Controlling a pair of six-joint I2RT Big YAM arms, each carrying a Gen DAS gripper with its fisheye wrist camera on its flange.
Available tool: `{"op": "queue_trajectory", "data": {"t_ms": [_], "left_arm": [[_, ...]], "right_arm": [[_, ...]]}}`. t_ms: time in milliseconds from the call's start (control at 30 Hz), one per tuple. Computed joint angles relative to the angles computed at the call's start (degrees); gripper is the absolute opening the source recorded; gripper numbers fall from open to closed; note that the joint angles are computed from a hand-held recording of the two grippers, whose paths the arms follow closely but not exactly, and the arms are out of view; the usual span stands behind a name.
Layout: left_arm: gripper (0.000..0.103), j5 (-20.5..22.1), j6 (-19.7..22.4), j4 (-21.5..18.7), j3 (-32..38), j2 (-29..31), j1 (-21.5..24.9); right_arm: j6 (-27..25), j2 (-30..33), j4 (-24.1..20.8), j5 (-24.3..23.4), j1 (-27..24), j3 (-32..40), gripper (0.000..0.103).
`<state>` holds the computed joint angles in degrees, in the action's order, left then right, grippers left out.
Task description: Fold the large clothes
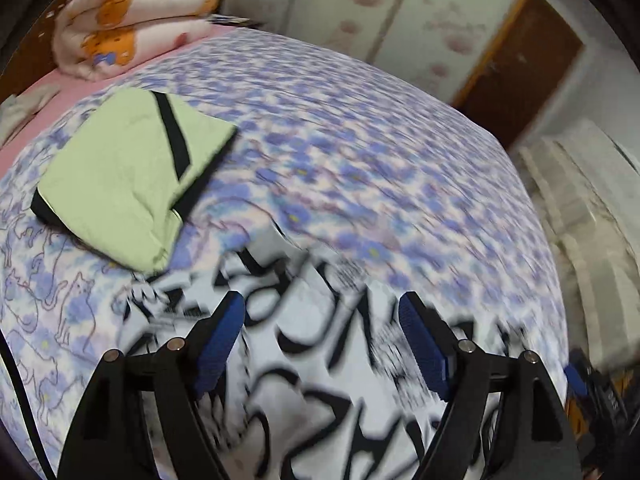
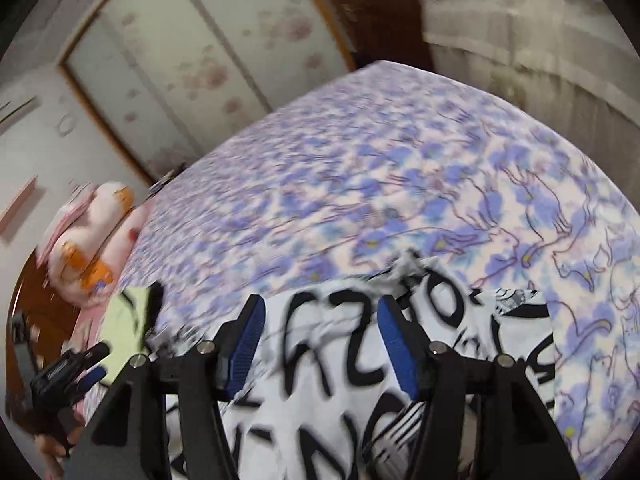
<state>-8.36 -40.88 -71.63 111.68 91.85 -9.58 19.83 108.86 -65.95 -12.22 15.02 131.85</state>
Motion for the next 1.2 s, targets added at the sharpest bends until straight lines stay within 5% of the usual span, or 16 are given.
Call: {"op": "queue_trajectory", "data": {"t_ms": [200,367,533,600,667,767,967,1200], "left_arm": [[0.079,5.4,0.2,-1.1,-5.2,-3.7,-4.9],[0.078,13.5,-6.2,2.9,-12.9,-6.9,-6.9],[0.064,18.2,-9.1,5.6,-18.2,-8.6,-8.0],[0.060,20.0,-10.2,6.7,-19.6,-8.7,-8.1],[0.044,22.2,-10.8,7.8,-20.8,-8.6,-8.3],[0.029,22.3,-9.4,6.8,-20.1,-6.9,-9.1],[0.025,19.8,-5.4,1.9,-16.1,-2.1,-10.7],[0.004,15.3,-9.4,0.8,-17.5,0.9,-11.0]], "right_arm": [[-3.8,-11.3,9.6,-2.0,4.1,-17.4,0.058],[-2.8,-16.2,12.9,-5.8,6.7,-28.1,0.058],[-4.3,-17.2,10.6,-6.1,8.7,-33.3,0.020],[-4.1,-17.4,11.0,-7.0,9.0,-35.1,0.014],[-2.8,-17.5,11.6,-8.6,9.1,-36.9,0.008],[-1.7,-17.7,13.1,-11.4,8.7,-38.8,0.002],[-2.6,-15.6,12.5,-12.7,8.6,-39.0,0.000],[-4.0,-13.5,15.7,-12.6,8.4,-41.8,0.000]]}}
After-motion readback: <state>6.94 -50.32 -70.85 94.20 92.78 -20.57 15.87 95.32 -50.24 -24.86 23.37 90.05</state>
